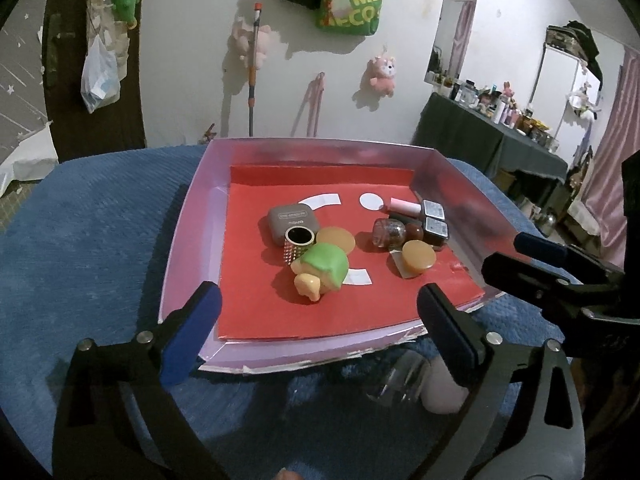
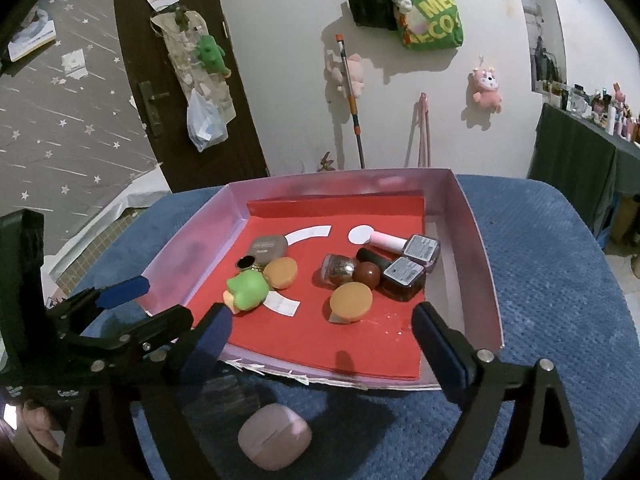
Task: Organize rigid objects
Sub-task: 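Move both tools back toward the clear cup and pink case on the table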
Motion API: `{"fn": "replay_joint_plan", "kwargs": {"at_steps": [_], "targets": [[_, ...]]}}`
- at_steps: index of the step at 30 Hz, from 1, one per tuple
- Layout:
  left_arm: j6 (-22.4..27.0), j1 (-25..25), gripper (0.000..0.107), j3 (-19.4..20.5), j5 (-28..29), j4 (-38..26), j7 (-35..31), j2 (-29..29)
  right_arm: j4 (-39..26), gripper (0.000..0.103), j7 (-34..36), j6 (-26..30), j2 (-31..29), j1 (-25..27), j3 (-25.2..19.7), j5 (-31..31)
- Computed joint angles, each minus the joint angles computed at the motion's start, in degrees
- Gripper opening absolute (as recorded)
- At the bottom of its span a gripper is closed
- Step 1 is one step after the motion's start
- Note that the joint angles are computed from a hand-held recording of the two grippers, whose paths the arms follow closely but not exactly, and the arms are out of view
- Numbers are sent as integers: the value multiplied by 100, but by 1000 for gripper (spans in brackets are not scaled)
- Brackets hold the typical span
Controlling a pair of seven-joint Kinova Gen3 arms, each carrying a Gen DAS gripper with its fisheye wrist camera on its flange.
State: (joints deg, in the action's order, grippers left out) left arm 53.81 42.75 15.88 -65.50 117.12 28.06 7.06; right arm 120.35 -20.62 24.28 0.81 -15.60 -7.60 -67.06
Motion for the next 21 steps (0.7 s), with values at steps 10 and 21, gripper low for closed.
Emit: {"fn": "replay_joint_plan", "kwargs": {"at_steps": [10,21], "targets": [[868,396,101,108,53,-167,-24,181,243,103,438,221,-159,89,180,-473],[696,412,103,161,148,9,118,44,558,103,544,260,-473,7,315,-215]]}}
